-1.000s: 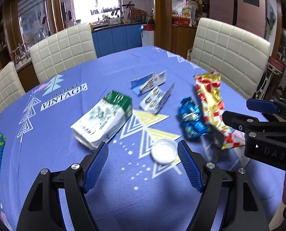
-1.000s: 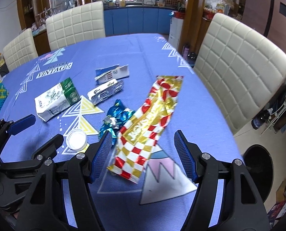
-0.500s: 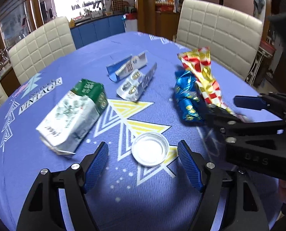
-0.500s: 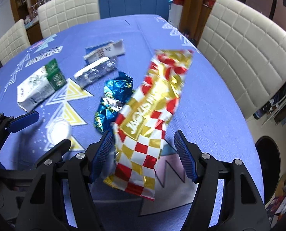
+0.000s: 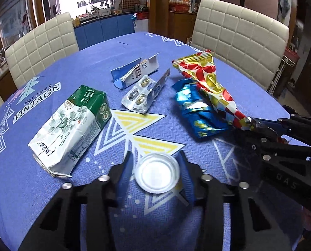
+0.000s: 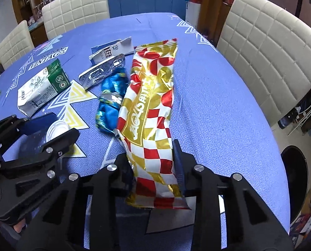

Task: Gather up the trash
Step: 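Carry wrapper and white lid over the bin and open both grippers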

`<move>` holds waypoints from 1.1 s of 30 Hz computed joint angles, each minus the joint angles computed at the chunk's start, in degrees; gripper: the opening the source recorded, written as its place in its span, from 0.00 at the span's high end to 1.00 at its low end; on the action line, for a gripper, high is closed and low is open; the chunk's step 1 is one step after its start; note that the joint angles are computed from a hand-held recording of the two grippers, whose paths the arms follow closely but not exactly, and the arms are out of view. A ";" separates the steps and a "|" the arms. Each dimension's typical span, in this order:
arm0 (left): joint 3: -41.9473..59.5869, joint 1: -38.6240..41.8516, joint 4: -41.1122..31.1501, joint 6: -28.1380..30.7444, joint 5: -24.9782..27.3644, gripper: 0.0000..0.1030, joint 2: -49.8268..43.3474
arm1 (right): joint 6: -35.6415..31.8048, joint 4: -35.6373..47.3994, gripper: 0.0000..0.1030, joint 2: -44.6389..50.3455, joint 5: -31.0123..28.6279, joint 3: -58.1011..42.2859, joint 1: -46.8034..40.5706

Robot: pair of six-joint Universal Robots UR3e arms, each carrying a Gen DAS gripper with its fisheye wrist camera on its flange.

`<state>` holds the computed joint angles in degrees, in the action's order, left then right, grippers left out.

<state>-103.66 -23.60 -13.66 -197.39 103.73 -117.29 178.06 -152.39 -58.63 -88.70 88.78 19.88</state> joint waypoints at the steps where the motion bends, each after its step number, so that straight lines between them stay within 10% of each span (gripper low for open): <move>1: -0.16 0.15 -0.36 -0.09 -0.61 0.62 0.38 | -0.04 -0.09 0.67 -0.22 -0.02 0.12 -0.10; 33: 18.57 -13.04 -9.85 -3.45 7.91 0.62 -3.59 | -3.98 -3.64 0.67 -23.32 3.55 20.78 -12.46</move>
<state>-85.09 -36.64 -23.52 -200.84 111.64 -120.88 174.08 -156.03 -81.95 -85.14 109.56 7.42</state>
